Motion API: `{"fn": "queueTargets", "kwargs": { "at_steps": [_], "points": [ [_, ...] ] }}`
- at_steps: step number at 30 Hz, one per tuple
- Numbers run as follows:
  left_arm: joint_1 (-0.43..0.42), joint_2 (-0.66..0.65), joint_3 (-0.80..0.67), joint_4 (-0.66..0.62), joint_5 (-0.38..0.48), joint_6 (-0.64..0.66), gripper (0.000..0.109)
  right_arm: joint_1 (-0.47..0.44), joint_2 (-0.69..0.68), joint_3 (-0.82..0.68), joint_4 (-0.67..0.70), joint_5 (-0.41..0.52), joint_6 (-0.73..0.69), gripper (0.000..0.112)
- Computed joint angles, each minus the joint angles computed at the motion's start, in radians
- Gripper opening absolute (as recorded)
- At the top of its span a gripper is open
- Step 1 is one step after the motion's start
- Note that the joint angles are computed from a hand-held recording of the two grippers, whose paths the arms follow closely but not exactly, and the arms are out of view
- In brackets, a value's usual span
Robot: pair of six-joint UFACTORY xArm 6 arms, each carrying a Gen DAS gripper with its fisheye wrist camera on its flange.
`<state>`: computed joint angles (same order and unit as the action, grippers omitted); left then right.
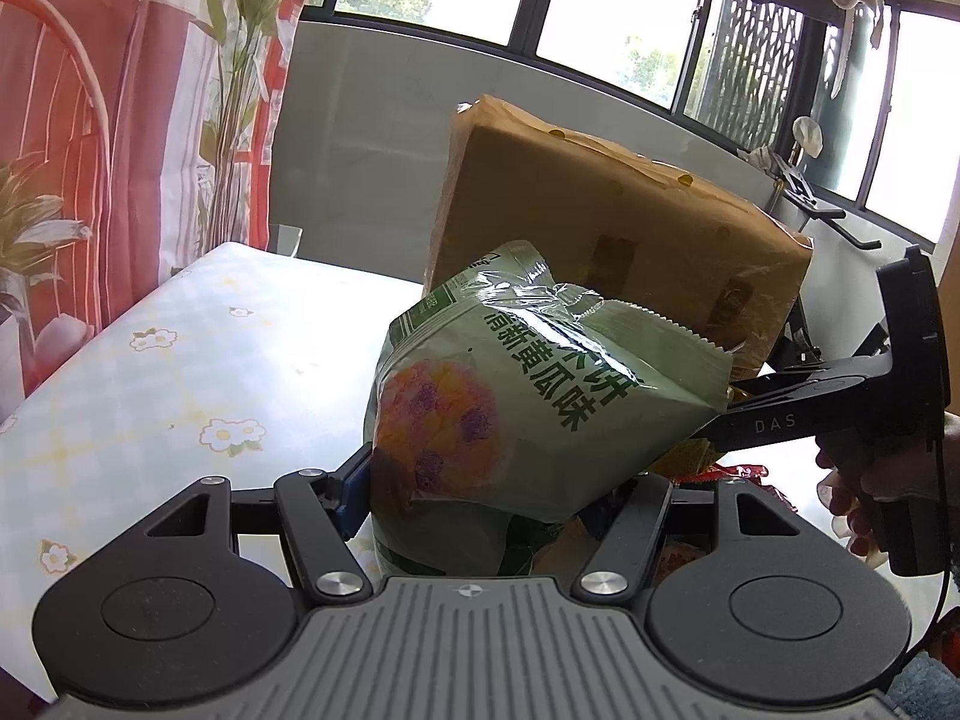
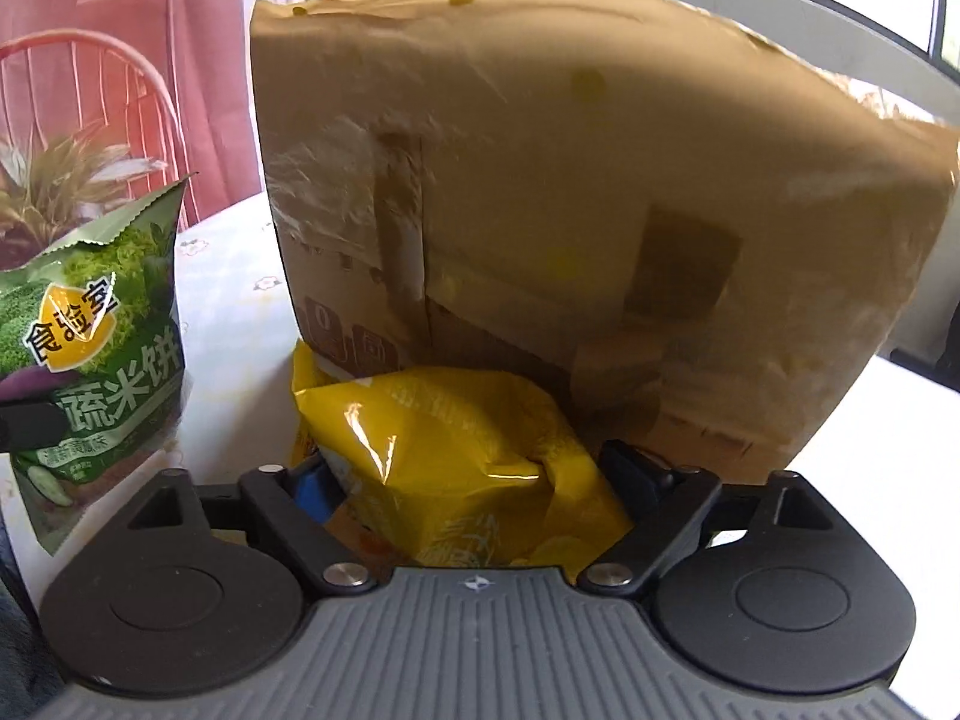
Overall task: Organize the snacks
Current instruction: 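Lift both bags into the box and open both tools to release them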
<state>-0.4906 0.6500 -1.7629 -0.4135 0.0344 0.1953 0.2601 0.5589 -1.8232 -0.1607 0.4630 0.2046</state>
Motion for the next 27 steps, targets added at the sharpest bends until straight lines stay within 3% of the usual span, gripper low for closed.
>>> {"fn": "queueTargets", "kwargs": {
  "at_steps": [7, 13, 17, 24, 27],
  "points": [
    [-0.002, -0.004, 0.002, 0.041, 0.000, -0.031, 0.068, -0.001, -0.145, 0.237, 0.027, -0.203, 0.050, 0.078],
    [0.006, -0.024, -0.010, 0.088, 0.001, -0.049, 0.068, 0.001, -0.277, 0.392, 0.033, -0.300, 0.095, 0.078],
    [0.000, -0.020, -0.097, -0.122, 0.036, 0.132, 0.068, -0.009, -0.335, 0.420, -0.006, -0.353, 0.119, 0.078],
    [0.002, 0.033, -0.331, -0.238, 0.123, 0.259, 0.068, -0.016, -0.362, 0.355, 0.116, -0.381, -0.002, 0.078],
    [0.006, 0.103, -0.495, -0.210, 0.180, 0.233, 0.068, -0.018, -0.358, 0.315, 0.162, -0.372, -0.050, 0.078]
  ]
}}
